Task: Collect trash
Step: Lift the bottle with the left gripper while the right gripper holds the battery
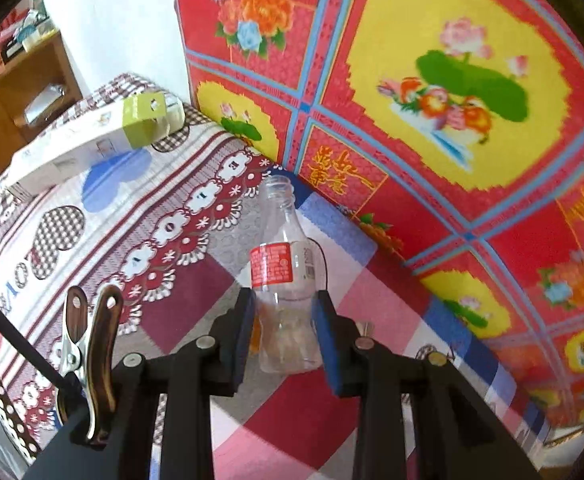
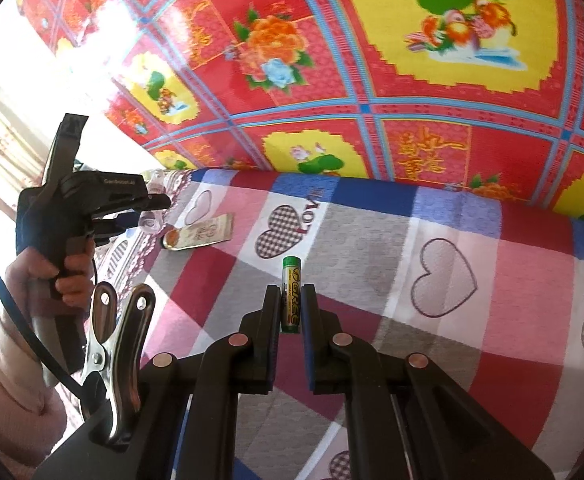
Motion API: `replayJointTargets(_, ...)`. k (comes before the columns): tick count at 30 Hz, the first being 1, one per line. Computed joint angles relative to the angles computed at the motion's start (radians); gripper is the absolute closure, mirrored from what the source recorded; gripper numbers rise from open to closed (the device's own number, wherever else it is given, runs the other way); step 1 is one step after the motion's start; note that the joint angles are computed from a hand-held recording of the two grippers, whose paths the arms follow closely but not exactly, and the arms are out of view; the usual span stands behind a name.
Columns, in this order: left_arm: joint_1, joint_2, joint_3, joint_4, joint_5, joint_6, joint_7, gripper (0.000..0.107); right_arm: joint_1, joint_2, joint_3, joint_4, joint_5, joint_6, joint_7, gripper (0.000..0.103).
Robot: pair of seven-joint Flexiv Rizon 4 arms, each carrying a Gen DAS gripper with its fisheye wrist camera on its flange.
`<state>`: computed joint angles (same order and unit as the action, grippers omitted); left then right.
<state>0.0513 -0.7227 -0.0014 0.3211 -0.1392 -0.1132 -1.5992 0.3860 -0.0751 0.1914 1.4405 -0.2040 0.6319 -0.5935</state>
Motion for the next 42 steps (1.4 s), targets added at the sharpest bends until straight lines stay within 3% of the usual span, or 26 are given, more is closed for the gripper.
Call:
replayJointTargets(3,0.012,-0.005,-0.006,-0.042,0.001,-0.047,0.013,0.075,0.006,-0.01,0.003,-0.012,0.008,0.01,-0.008,0.092)
replayJointTargets(6,0.009,0.09,-0.003,0.142,0.0,0.075,0.038,0.075,0.013,-0.018,0.005,-0.024,0.011,0.014,-0.017,0.092)
replayJointTargets(15,0.035,0.18,0.007,0.288,-0.002,0.155,0.088,0.075,0.044,-0.051,0.008,-0.07,0.007,0.011,-0.028,0.092)
replayJointTargets(42,0.197,0.294,0.007,0.405,-0.145,0.172,0.297,0.075,0.223,-0.198,-0.016,-0.315,-0.162,-0.082,0.072,0.092)
